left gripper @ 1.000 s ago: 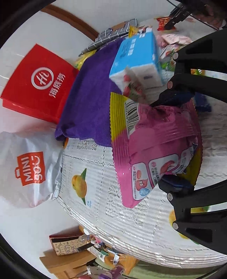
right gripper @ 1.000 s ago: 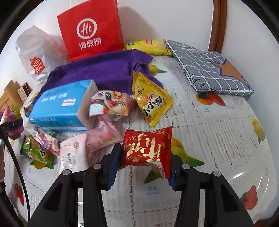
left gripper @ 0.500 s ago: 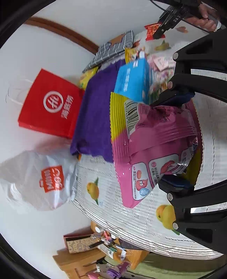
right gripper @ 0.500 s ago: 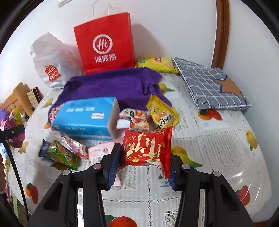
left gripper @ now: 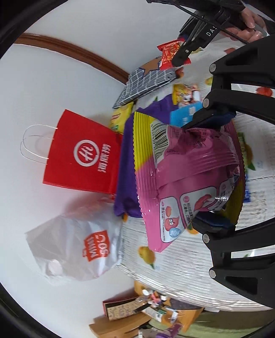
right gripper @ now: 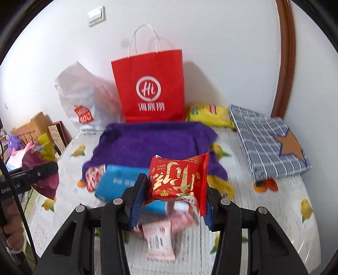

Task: Organize snacks
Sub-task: 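Lift the pink bag with the left gripper while the right carries the red packet toward the purple towel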

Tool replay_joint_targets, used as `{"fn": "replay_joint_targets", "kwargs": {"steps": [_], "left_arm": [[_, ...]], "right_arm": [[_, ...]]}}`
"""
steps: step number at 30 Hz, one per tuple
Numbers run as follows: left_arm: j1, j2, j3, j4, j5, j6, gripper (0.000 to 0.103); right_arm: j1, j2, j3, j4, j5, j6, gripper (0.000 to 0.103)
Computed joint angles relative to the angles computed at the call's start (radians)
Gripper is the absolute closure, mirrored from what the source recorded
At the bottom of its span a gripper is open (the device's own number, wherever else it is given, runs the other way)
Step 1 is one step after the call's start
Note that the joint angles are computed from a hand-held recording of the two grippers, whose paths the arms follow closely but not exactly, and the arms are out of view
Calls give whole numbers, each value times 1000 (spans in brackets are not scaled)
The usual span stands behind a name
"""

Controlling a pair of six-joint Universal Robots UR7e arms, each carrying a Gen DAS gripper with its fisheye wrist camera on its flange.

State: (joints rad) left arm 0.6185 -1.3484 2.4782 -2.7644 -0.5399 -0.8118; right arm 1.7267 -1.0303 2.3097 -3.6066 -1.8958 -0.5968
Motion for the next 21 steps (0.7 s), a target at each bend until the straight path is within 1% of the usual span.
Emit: {"fn": "replay_joint_targets", "kwargs": {"steps": [5, 9, 14, 21], "left_arm": [[44, 45, -73, -35, 19, 85, 38], [86, 91, -136, -77, 29, 169, 38], [138, 146, -206, -136, 22, 267, 38], [223, 223, -299, -203, 11, 386, 38]], "right_arm": [[26, 34, -88, 37, -27, -8, 56], [25, 62, -157, 67, -23, -14, 56], [20, 108, -246, 111, -25, -6, 56], [15, 197, -376, 163, -47, 3, 56]]}}
